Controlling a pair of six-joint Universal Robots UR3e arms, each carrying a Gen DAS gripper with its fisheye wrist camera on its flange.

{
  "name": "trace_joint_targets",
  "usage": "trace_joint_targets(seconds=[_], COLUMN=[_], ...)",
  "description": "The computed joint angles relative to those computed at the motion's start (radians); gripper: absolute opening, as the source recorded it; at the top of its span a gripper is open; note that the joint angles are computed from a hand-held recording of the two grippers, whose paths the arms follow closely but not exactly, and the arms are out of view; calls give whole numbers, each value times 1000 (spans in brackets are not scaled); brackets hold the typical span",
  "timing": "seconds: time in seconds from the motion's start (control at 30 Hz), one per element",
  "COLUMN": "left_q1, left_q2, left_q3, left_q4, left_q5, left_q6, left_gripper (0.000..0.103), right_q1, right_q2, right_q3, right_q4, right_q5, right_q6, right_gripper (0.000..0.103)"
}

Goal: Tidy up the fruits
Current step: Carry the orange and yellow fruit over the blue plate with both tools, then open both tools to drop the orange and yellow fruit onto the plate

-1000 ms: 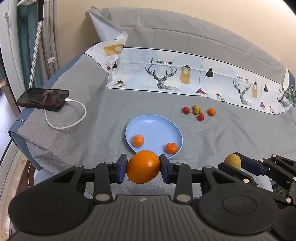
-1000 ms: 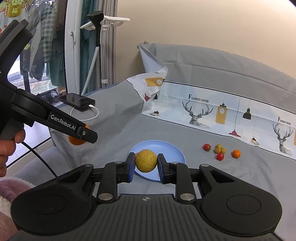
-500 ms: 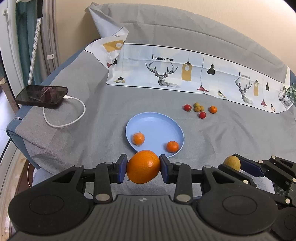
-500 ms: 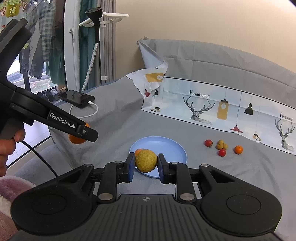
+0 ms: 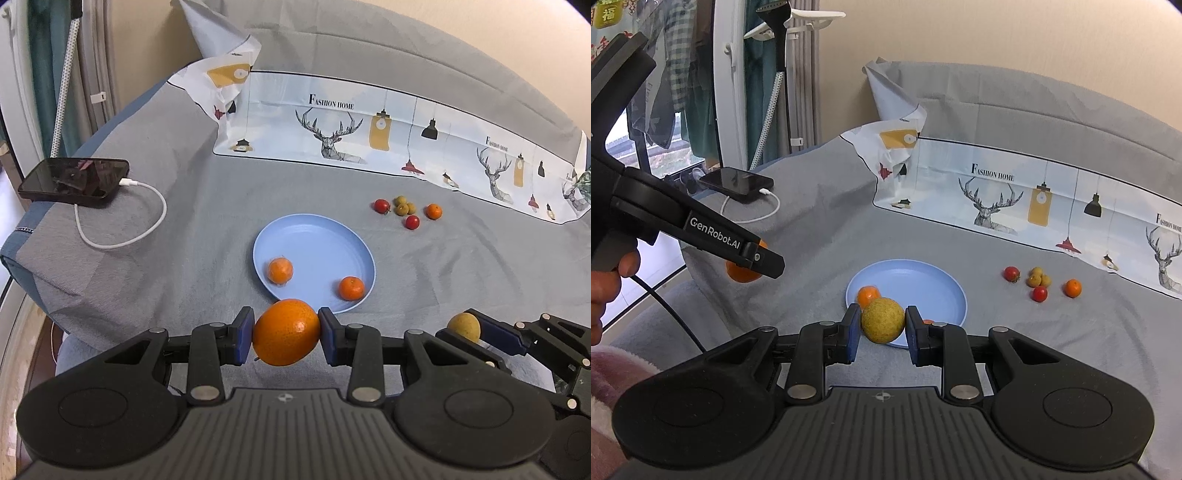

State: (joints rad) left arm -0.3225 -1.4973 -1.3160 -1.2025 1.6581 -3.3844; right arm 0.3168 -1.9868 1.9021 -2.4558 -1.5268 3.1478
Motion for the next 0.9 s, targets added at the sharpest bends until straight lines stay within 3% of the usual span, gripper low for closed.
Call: trace_joint_targets(seconds=[0.5,0.9], left_q1=[31,46], left_q2=[-274,-631], left_q3=[235,599], left_q4=[7,-66], left_q5=[4,8], left_q6=[15,54], left_gripper=[42,42], right_q1=[-50,-132], right_q2=[233,510], right_q3=[-50,-174], right_q4=[-144,-225], right_q5=[35,99], right_q6=[-14,-69], right_gripper=[27,27])
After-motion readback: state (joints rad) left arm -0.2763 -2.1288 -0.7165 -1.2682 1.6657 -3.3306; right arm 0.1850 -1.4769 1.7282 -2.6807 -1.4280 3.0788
